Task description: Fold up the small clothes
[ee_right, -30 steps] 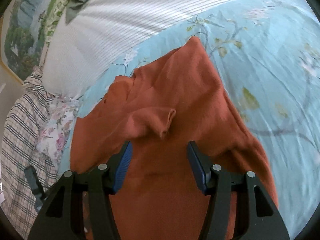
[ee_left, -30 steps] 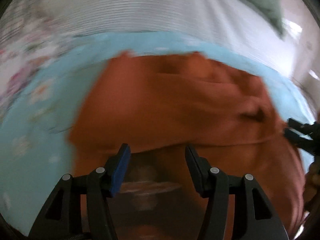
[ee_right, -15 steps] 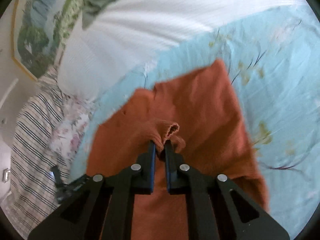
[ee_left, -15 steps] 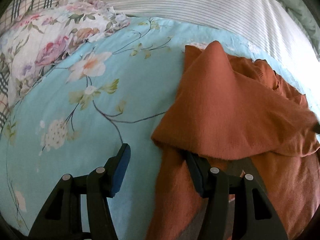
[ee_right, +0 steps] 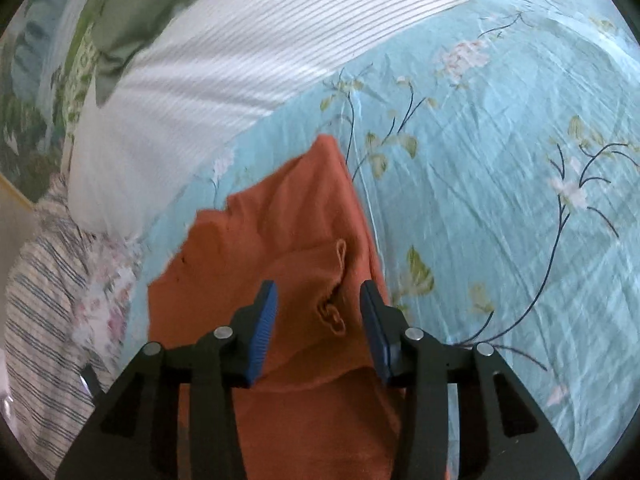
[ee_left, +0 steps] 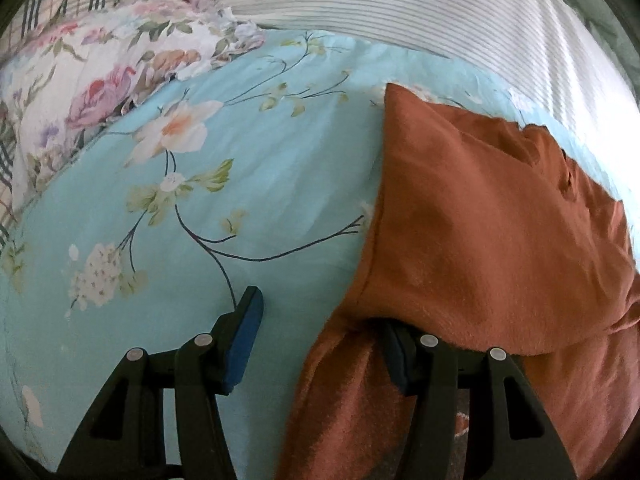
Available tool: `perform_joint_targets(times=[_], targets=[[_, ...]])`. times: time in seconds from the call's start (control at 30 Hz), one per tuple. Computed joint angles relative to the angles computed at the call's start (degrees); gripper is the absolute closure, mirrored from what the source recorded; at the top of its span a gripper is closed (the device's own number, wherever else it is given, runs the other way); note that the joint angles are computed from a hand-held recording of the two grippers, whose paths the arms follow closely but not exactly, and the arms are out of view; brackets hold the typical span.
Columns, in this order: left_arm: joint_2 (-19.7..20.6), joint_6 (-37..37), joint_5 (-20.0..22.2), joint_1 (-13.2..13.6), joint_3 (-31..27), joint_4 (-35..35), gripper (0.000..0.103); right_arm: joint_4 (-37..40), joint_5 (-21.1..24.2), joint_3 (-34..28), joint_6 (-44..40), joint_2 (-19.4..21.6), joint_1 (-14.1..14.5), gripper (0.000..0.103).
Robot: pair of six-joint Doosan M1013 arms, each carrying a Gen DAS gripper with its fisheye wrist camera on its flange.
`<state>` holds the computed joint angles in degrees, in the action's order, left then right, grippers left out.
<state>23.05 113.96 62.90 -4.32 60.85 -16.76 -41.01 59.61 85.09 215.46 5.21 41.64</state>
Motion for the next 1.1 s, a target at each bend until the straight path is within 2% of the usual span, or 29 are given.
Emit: perform_joint_targets(times=[0.13, 0.23, 0.27, 0.33, 0.37, 0.4, 0.43, 0.5, 0.63, 0.73, 0.77, 0.8, 0.9, 0.97, 1.03, 1.07, 1.1], targets=[[0.2, -2.0, -0.3, 0.3, -0.3, -0.4, 0.046, 2.2, 1.4, -2.9, -6.7, 2.0, -0.6, 0.059], [0.5, -2.9, 0.1, 0.7, -0.7, -1.6, 0.045, 2.4, 4.6, -5.8, -12.3, 3.7, -0.7, 0.059], [0.5, -2.9, 0.1, 0.8, -0.6, -1.7, 0.045, 3.9, 6.1, -7.1, -15.6, 4.5, -1.0, 0.059], [0.4, -2.9, -0.2, 0.6, -0.4, -1.3, 0.045, 9.3, 6.1, -8.2, -19.8, 5.4, -2.5, 0.059], [0.3, -2.9, -0.5, 0.5, -0.2, -0.8, 0.045, 10.9, 5.5, -8.2, -20.5, 5.7, -2.9, 0.065], [0.1, -2.8, -0.8, 0.3, -0.1, -0.3, 0.045, 12.9, 4.5, -8.0, -22.0, 5.9, -3.5, 0.076], [0.0, -2.8, -1.2, 0.1, 0.2, 0.3, 0.045, 13.5, 4.8, -8.3, -23.0, 6.1, -3.7, 0.091], [-0.2, -2.6, -1.6, 0.0, 0.4, 0.9, 0.045, 10.8, 3.2, -7.5, -21.6, 5.6, -3.3, 0.092], [-0.2, -2.0, -0.8, 0.0, 0.1, 1.0, 0.045, 3.7, 8.4, -7.8, -16.6, 4.6, -2.0, 0.096], [-0.7, -1.1, -1.0, -0.1, 0.8, 1.5, 0.045, 9.5, 9.6, -8.1, -20.2, 5.0, -3.5, 0.096], [-0.7, -1.1, -1.2, -0.2, 0.9, 1.8, 0.045, 10.3, 11.7, -9.0, -20.6, 5.7, -3.4, 0.096], [-0.7, -1.2, -1.2, -0.2, 1.0, 2.0, 0.045, 9.8, 15.6, -10.5, -20.6, 6.6, -2.9, 0.095], [-0.5, -1.7, -0.4, -0.1, 0.5, 1.9, 0.045, 3.9, 17.9, -12.3, -17.0, 7.4, -0.6, 0.095], [-0.5, -1.5, -0.3, 0.0, 0.6, 1.7, 0.044, 2.6, 14.1, -13.2, -19.6, 8.0, -0.1, 0.094], [-0.6, -1.6, -0.7, -0.2, 0.8, 2.3, 0.044, 6.9, 9.1, -13.3, -23.9, 8.4, -1.1, 0.089], [-0.7, -1.7, -0.9, -0.3, 0.9, 2.6, 0.044, 10.2, 8.0, -13.1, -25.6, 8.7, -1.8, 0.087], [-0.7, -1.8, -1.0, -0.3, 0.9, 2.8, 0.044, 13.0, 8.8, -12.9, -26.6, 9.0, -2.5, 0.087]])
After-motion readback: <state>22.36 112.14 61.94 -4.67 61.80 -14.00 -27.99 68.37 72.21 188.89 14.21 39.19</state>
